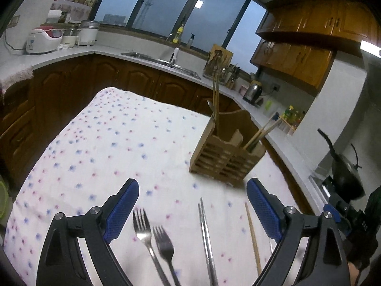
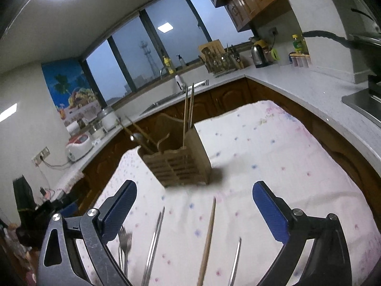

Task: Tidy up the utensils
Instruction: 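Withdraw both open tools back over the remaining utensils, then lower both open tools toward a metal chopstick and a wooden chopstick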

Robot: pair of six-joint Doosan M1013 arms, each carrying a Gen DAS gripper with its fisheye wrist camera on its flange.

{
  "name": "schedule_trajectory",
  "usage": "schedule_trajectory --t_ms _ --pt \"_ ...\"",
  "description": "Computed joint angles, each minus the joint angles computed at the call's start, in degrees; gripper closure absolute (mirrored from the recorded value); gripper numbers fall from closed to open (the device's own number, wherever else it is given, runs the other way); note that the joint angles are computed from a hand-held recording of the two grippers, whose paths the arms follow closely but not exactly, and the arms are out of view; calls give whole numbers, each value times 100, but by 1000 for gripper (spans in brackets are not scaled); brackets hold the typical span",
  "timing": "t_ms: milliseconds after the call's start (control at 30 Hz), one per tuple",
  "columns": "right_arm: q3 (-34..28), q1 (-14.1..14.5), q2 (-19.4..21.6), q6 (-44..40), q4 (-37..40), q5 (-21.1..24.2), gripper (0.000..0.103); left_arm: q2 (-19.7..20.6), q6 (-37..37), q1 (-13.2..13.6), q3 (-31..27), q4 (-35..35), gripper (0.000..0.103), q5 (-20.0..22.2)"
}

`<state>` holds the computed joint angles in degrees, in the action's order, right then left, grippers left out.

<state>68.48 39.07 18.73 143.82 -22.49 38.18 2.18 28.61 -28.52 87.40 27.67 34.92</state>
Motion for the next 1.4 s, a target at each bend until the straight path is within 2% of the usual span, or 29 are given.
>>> schedule_trajectory --t_ms 433,867,1000,1100,1167,1233,1400 --pt "366 84 -134 -8 129 347 4 -175 151 -218 153 -221 11 432" --pt "338 15 -48 -303 498 578 4 75 918 -225 -171 -877 14 604" --pt "292 -11 11 -457 591 642 6 239 1440 -159 -338 -1370 27 633" --pt "162 -45 113 -675 758 778 21 418 1891 -126 -528 -1671 35 731" --pt "80 -93 182 -845 971 837 36 559 2289 -94 -684 -1961 42 869" --pt "1 -127 252 -946 1076 930 43 706 2647 -52 -851 -2247 50 1020" --pt "-23 -174 319 -950 1159 953 43 1098 3359 77 -1231 -2913 64 1380"
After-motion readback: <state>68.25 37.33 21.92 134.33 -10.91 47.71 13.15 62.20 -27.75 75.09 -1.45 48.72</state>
